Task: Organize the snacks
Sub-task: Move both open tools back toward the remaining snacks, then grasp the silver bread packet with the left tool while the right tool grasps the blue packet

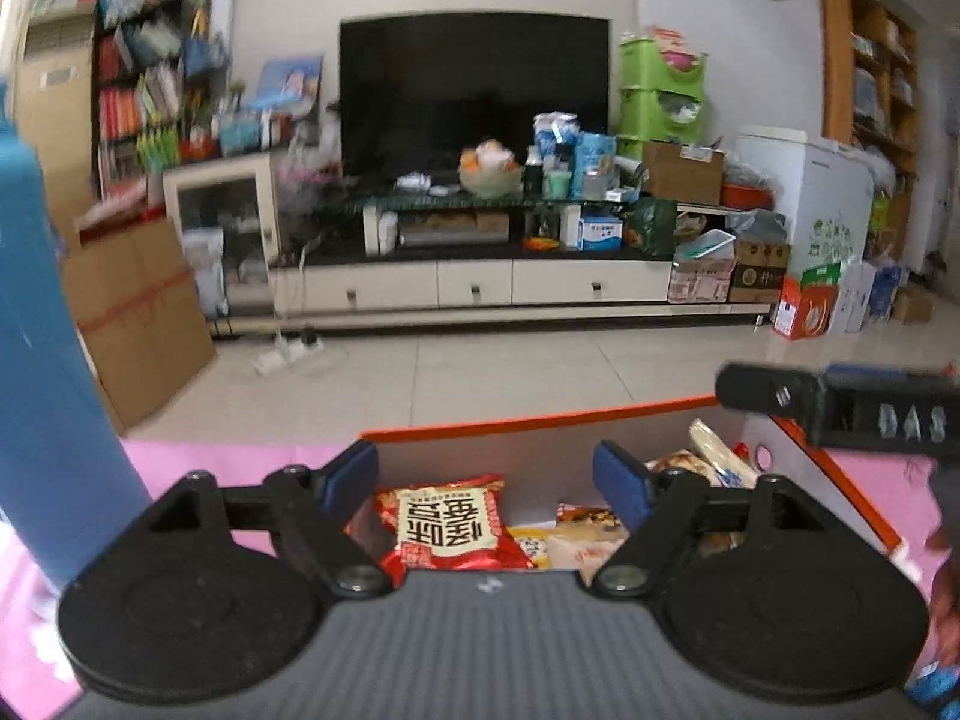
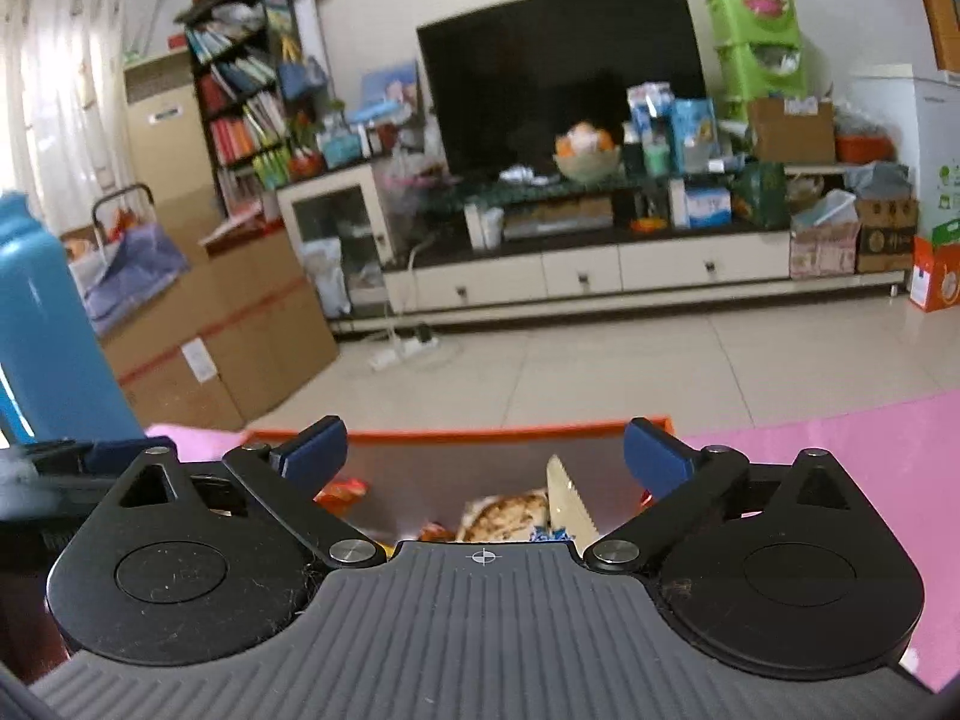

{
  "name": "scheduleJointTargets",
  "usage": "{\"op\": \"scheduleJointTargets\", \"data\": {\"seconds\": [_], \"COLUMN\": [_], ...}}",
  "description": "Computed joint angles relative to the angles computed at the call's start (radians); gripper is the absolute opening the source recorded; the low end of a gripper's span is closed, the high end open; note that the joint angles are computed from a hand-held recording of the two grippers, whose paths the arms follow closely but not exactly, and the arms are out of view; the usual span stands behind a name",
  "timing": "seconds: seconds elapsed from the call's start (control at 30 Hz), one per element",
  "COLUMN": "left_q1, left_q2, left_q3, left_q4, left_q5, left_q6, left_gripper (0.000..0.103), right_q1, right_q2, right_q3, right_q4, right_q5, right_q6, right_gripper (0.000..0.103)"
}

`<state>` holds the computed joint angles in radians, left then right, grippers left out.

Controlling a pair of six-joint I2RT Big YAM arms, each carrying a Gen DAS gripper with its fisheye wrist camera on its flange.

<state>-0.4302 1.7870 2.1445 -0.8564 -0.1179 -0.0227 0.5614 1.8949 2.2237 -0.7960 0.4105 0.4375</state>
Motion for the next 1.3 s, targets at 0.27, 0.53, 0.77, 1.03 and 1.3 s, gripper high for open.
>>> {"op": "scheduleJointTargets", "data": {"seconds": [0.27,0.53,0.77,1.03,1.3], "left_q1": [-0.073,-0.07,-0.049,-0.042,-0.09], "left_q2": [-0.278,-0.434,-0.408,-0.376,-0.339], "left_q3": [-0.367,-0.579,-0.556,-0.539,-0.492], "left_q4": [0.089,0.013,-0.031,-0.058,-0.033], "left_q5": [-0.093,-0.064,-0.051,-0.036,0.025], "left_q6": [0.053,-0.06,-0.118,-0.117,-0.067], "left_gripper": [0.103,0.103,0.103,0.103,0.103], "right_q1": [0.049,0.185,0.222,0.17,0.147], "right_q2": [-0.167,-0.458,-0.528,-0.556,-0.578], "right_q3": [-0.171,-0.619,-0.736,-0.765,-0.789], "right_q4": [-0.022,-0.032,-0.096,-0.113,-0.065], "right_q5": [0.07,0.138,0.152,0.094,0.045], "right_q6": [0.088,0.389,0.441,0.484,0.52], "right_gripper": [0.095,0.095,0.095,0.095,0.095]}}
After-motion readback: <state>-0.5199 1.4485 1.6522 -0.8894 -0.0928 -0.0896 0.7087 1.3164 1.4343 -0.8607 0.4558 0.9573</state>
